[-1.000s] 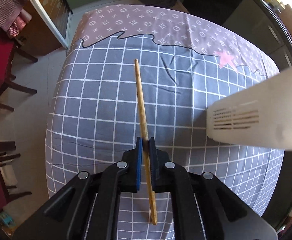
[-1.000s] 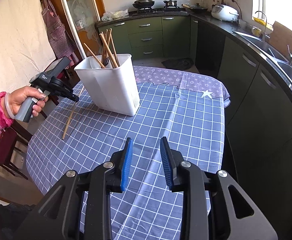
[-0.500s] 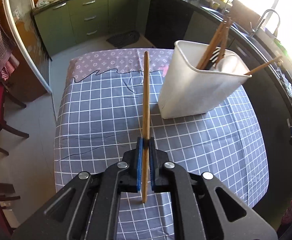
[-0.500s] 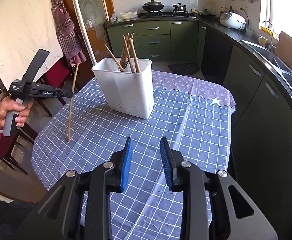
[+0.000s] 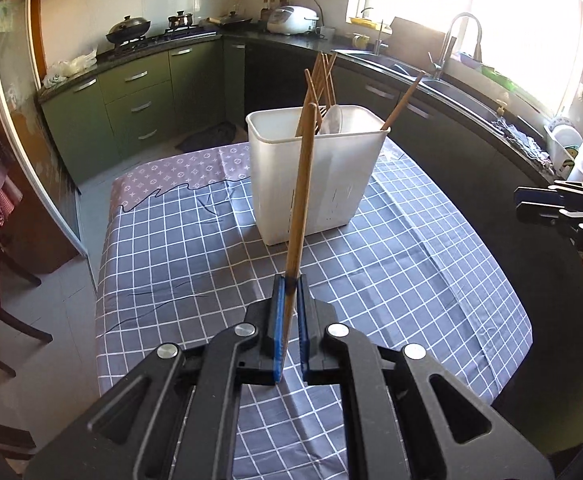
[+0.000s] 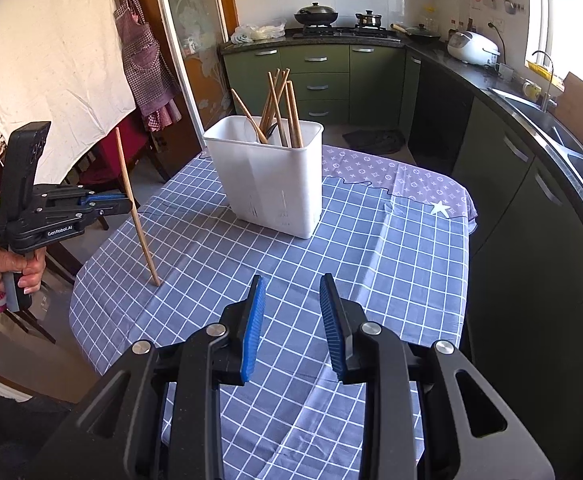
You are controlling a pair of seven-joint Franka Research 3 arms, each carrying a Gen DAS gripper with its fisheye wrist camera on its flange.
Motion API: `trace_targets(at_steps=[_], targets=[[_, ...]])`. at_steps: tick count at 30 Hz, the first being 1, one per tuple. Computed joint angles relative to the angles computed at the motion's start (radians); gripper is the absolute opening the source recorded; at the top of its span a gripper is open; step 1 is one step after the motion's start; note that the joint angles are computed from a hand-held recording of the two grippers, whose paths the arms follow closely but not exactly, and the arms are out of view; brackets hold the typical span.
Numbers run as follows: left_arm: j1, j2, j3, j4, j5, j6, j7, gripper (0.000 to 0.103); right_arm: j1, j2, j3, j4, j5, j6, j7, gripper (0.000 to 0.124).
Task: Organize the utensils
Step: 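Lift the chopstick upright with the left tool and carry it to the caddy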
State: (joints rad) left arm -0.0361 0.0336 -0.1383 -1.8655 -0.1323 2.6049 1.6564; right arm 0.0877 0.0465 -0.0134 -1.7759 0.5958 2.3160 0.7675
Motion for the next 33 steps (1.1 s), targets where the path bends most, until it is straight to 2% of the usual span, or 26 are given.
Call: trace_targets(at_steps=[8, 20, 33], targets=[[-0.009, -0.013, -0.003, -0.024, 0.008, 0.040, 0.020, 0.006, -0.004, -0.006, -0.003, -0.011, 0.005, 0.000, -0.003, 0.029], [-0.015, -0.010, -0.006, -0.010, -0.036, 0.056, 0.061, 0.006, -0.009, -0.009, -0.006, -0.020, 0.014, -0.001, -0.008, 0.029], [-0.025, -0.010, -0.009, 0.059, -0.026, 0.061, 0.071, 0.005, -0.012, -0.011, -0.008, -0.024, 0.018, 0.001, -0.009, 0.029]])
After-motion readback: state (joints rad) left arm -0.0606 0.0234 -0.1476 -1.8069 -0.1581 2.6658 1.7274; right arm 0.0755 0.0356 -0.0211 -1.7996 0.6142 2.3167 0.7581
